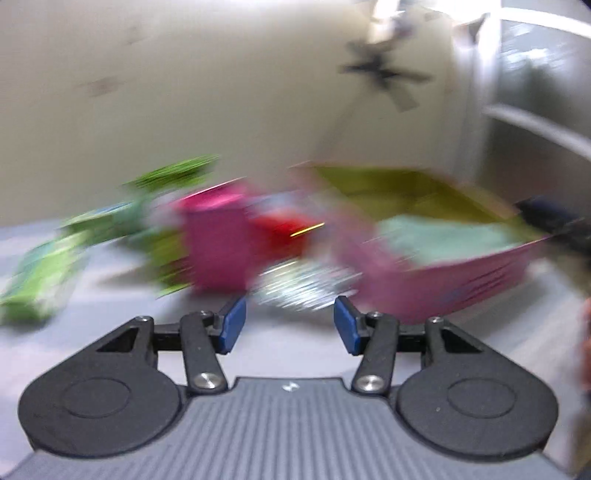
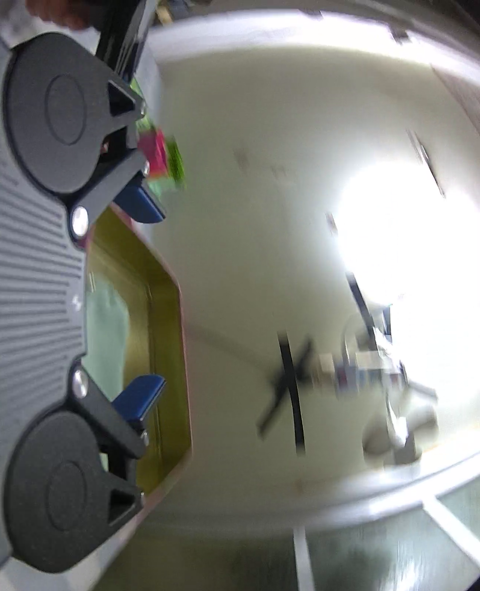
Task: Organize objects
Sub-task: 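Move both grippers back to the pink zippered pouch on the bed, then grasp the pink zippered pouch with both grippers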
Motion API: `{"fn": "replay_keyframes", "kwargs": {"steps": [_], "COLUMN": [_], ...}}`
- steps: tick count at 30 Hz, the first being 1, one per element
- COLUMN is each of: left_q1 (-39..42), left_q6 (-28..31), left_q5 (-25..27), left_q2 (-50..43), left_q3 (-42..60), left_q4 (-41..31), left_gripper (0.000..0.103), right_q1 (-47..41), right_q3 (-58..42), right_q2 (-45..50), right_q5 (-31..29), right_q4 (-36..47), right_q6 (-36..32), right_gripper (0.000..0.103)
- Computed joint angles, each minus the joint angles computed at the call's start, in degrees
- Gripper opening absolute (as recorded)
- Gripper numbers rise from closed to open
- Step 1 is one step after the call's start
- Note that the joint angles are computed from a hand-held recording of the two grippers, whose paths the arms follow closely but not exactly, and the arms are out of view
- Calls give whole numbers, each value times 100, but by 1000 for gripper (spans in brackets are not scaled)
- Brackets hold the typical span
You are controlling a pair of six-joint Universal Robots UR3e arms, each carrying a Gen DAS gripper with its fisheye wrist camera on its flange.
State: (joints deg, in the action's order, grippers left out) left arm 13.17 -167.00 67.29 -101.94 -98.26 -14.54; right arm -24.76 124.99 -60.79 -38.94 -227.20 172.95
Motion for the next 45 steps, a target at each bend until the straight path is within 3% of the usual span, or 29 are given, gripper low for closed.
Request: {"fn": "replay_keyframes", "kwargs": {"steps": [2, 5, 9, 11, 14, 16, 19, 21, 22, 26, 28, 31, 34, 36, 40, 42, 45], "left_q1": [210, 558, 1056, 1219, 1300, 1348, 1329, 1356, 1395, 1518, 1755, 2170, 2480, 2455, 2217, 2148, 2200], "left_q6": [86, -139, -630, -837, -888, -832, -815, -820, -842, -1071, -1216, -1718, -1905, -1741, -1188, -850, -447], "left_q5": [611, 852, 192, -94, -352, -430, -410, -476, -529, -696, -1026, -1500, -2001, -2142, -2246, -2450, -2910], "left_q2": [-61, -410, -644, -660, -710, -612, -433, -406, -375, -257, -278, -304, -388, -415, -355, -212, 270], "left_q3": [-253, -216, -178, -371, -495, -750, -1113, -1127, -1187, -1339, -1334, -1533, -1510, -1405, -1392, -1449, -1981], "left_q4": [343, 647, 712, 1192, 1484, 1778, 2114, 2086, 2095, 2064, 2105, 2709, 2815, 2547, 2224, 1873, 1727], "left_gripper": [55, 55, 55, 55, 56, 62, 64, 64, 64, 64, 64, 64, 64, 64, 64, 64, 64], "right_q1": [629, 1581, 2547, 2993, 3524, 3820, 4118, 4241, 4218, 3881, 3561, 3118, 2412, 1945, 832, 231, -681], "right_q3": [-361, -1347, -3540, -4740, -6540, -7740, -9278, -9879, -9820, -7781, -6581, -4853, -3054, -1854, 304, 1182, 2178], "right_q2": [13, 228, 779, 1128, 1921, 2490, 3208, 3583, 3567, 2522, 1867, 1175, 588, 210, -402, -718, -1705], "right_q5": [-250, -669, -1142, -1637, -2285, -2734, -3286, -3735, -3695, -3024, -2123, -1070, 171, 574, 1015, 1153, 1364], "right_q4": [679, 1881, 4032, 5093, 6339, 7188, 8451, 8689, 8721, 7778, 7364, 6206, 5631, 5356, 4574, 4288, 4824], "right_q6": [-365, -769, -580, -337, -698, -947, -993, -804, -672, 85, 576, 1250, 1607, 1274, 529, -20, -1304], "right_gripper": [93, 92, 92, 94, 103, 103, 103, 92, 71, 69, 69, 70, 70, 72, 93, 95, 98]}}
